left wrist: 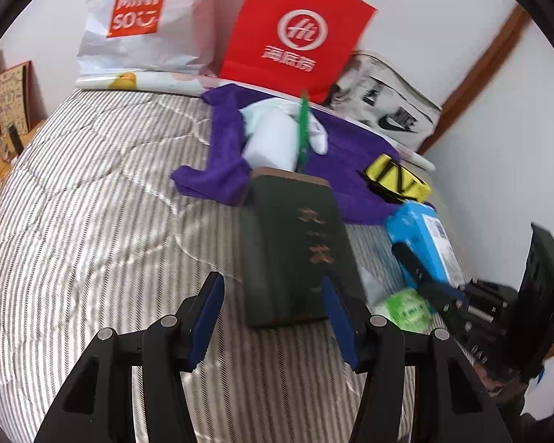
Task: Organize soft objects
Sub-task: 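Reach the right tool to the black strap and grasp it, then grasp and lift the green plastic box with the left tool while the right tool holds the black strap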
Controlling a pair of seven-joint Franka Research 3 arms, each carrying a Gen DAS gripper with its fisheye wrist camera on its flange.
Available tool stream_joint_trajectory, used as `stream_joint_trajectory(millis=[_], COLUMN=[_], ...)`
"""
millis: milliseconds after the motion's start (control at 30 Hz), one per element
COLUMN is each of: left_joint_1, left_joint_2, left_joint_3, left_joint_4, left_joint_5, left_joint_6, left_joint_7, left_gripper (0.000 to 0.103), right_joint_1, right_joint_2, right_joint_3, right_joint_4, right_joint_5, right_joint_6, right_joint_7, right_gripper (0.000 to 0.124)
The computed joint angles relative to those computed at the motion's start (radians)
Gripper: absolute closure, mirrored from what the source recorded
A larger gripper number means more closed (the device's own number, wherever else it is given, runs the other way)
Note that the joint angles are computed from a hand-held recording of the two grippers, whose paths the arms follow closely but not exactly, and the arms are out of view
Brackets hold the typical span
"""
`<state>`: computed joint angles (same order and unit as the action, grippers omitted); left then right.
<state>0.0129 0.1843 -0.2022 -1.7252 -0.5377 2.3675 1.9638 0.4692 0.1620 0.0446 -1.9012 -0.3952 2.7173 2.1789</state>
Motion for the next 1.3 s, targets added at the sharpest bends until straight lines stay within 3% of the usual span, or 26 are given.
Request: stream_joint_trajectory(millis=[267,567,800,1100,1300], left_joint_1=[-0.058,-0.151,-0.183,-0.219,-0.241], left_joint_2=[-0.114,-0.134,-0.102,-0.027,-0.005], left_joint_3=[-0.012,-0.013,-0.032,-0.056,-0.061], left_joint_4=[-0.114,-0.166,-0.162,-0.098,-0.087], left_joint_5=[-0.033,0.019,0.014,0.191,0.321], left_joint_6=[0.008,-0.005,0.038,0.047,0.082], left_joint_7=[0.142,0.106,0.061,-0.091,-0.195], left_gripper=[0.05,0.046,0.035,0.029,0.025], right_joint_1=[-0.037,-0.166,-0.254,-0.345,-0.379], right_joint_2=[-0.161,-0.318,-0.395,-0.413,-0.404], right_joint_3=[0.019,0.121,0.184,0.243,0.276], right_joint_4=[-0.165,-0.359,-0.484,-0.569,-0.585], right_joint_5=[-0.189,-0.265,-0.215,-0.127,-0.083], right_joint_6=[0.051,0.122,0.182,0.282,0.298], right_joint_7=[0.225,0.352,0.353,0.323,0.289], right_gripper=[0.121,0.121,0.121,0.121,0.121])
